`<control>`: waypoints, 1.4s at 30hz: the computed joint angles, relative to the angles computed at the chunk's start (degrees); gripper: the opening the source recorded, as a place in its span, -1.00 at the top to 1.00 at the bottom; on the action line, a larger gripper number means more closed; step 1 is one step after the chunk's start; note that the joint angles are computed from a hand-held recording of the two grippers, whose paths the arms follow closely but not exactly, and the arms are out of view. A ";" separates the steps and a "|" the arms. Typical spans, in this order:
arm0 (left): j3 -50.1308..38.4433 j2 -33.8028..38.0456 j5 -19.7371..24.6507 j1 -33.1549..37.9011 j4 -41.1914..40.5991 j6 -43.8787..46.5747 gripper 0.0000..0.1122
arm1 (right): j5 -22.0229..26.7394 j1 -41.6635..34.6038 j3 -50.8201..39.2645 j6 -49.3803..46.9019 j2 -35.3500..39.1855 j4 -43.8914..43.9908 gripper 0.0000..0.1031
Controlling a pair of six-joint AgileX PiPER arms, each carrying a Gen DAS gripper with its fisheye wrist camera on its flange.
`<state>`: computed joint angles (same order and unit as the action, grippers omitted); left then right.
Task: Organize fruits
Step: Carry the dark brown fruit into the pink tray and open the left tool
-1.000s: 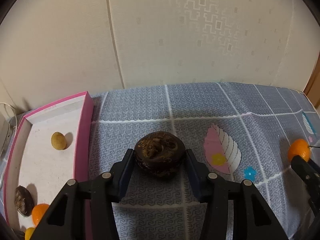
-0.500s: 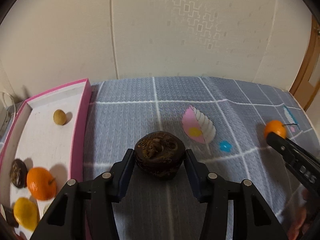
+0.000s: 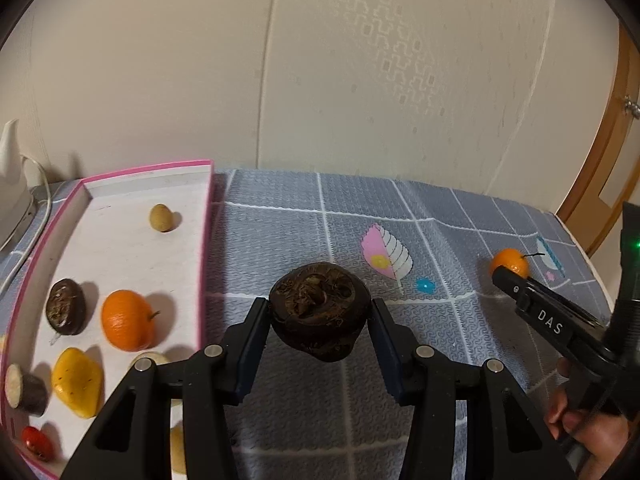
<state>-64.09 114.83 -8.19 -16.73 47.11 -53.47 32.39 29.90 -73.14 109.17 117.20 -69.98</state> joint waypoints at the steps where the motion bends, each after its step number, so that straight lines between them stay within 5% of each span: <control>1: 0.29 -0.12 -0.18 0.04 -2.83 2.69 0.10 | 0.02 0.00 0.16 0.34 -0.12 -0.33 0.24; 5: 3.65 -1.87 -2.33 1.25 -12.81 13.06 0.10 | -0.17 -0.14 0.17 -0.30 -0.26 0.00 0.24; 18: 7.90 -3.84 -7.11 6.57 -18.62 19.47 0.10 | -0.68 -0.22 -1.87 -5.07 1.01 2.92 0.24; 36: 10.31 -2.73 -9.62 15.73 -14.75 17.00 0.10 | 0.47 0.18 -2.80 -6.91 1.44 4.26 0.24; 42: 6.34 -0.20 -5.96 17.13 -7.65 10.29 0.10 | 0.50 0.18 -2.88 -7.20 1.45 4.56 0.24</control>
